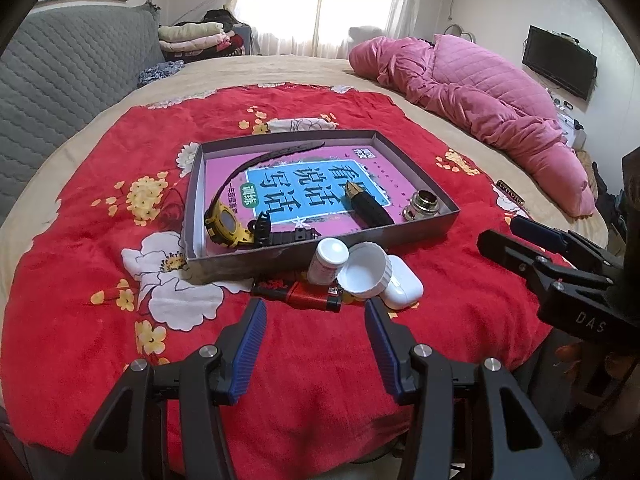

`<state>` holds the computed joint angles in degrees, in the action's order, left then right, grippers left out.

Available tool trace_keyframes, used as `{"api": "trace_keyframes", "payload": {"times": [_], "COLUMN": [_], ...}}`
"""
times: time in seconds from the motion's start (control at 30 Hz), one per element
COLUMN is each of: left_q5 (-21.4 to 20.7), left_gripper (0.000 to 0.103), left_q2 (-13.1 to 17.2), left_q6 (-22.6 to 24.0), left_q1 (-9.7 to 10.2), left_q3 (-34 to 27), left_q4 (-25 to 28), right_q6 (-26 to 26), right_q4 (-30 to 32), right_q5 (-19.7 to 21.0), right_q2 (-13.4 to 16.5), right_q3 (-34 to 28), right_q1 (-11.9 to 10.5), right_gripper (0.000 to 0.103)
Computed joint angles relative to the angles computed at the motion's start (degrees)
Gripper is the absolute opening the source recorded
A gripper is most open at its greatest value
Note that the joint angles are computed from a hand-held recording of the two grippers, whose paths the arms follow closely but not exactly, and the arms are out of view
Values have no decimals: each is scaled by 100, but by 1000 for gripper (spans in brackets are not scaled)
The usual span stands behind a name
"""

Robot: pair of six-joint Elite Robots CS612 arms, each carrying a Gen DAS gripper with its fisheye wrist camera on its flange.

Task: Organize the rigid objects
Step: 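Move the left gripper toward the white pill bottle and cap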

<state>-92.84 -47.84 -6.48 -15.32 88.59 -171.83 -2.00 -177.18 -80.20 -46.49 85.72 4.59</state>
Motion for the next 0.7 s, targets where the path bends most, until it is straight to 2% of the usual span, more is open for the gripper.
{"api": "trace_keyframes", "payload": {"times": [0.33,0.7], "left_q5": [-106,-183], "left_gripper": [51,51], "left_q2": [126,351], "left_q6": [92,-263], "left_q1": [-11,32], "left_q3": [-141,-445], "left_q4": [375,742], "right_q6": [-182,-390], "right_q4": [681,1095], "right_q5": [-62,-24], "right_q2": [140,335], "right_q3": [-214,-470], "right_q1": [45,93], "right_gripper": [75,75]}}
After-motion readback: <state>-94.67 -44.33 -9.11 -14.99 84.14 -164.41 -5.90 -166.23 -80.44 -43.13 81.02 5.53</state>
